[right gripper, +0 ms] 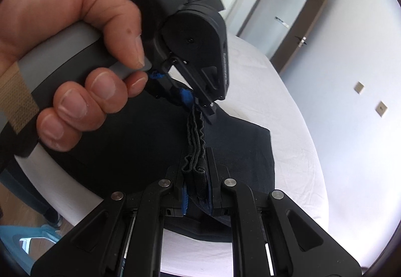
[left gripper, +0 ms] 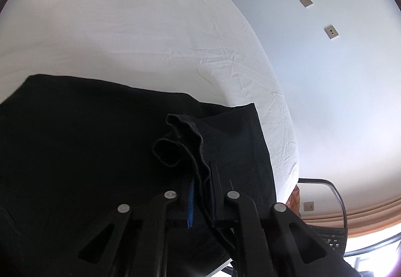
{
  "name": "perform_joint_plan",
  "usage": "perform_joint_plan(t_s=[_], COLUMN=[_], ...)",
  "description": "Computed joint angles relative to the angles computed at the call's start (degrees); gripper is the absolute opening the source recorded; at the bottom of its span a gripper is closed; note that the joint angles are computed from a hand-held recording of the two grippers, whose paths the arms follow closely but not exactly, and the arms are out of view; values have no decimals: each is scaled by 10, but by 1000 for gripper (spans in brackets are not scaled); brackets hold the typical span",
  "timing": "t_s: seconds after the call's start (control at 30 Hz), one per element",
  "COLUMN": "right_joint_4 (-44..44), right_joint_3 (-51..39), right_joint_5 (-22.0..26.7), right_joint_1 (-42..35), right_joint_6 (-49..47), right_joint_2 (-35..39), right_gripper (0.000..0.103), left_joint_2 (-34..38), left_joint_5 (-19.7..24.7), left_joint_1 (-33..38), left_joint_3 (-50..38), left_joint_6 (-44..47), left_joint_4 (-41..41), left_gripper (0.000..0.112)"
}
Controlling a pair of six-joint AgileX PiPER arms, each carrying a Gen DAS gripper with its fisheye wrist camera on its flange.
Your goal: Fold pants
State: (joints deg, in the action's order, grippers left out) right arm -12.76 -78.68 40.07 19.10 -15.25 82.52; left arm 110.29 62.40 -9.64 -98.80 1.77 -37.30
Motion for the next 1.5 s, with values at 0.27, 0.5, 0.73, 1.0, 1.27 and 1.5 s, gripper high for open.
perform_joint_plan(t_s=[0.27,0.5,0.73,1.0,1.27,1.5], right_joint_4=[22,35,28,43,104,350], right_joint_3=[-22,-31,-32,-2,-53,-98], right_joint_5=[14,46,65,63,126,263], right_joint_1=[65,118,150,135,143,-19], right_joint_6=[-36,-45,-57,-99,-81,-199], right_joint_2=[30,60,70,71,73,57], right_gripper=[10,10,10,11,16,45], left_joint_2=[-35,6,2,-15,-38,-36], left_joint_5=[44,57,47,8,-31,-33], left_joint_1=[92,106,119,104,27,-16], left_joint_3=[43,1,13,53,54,46], left_joint_6=[95,72,70,55,-50,-110], left_joint_4=[24,56,65,94,263,345], left_gripper=[9,9,9,18,54,60])
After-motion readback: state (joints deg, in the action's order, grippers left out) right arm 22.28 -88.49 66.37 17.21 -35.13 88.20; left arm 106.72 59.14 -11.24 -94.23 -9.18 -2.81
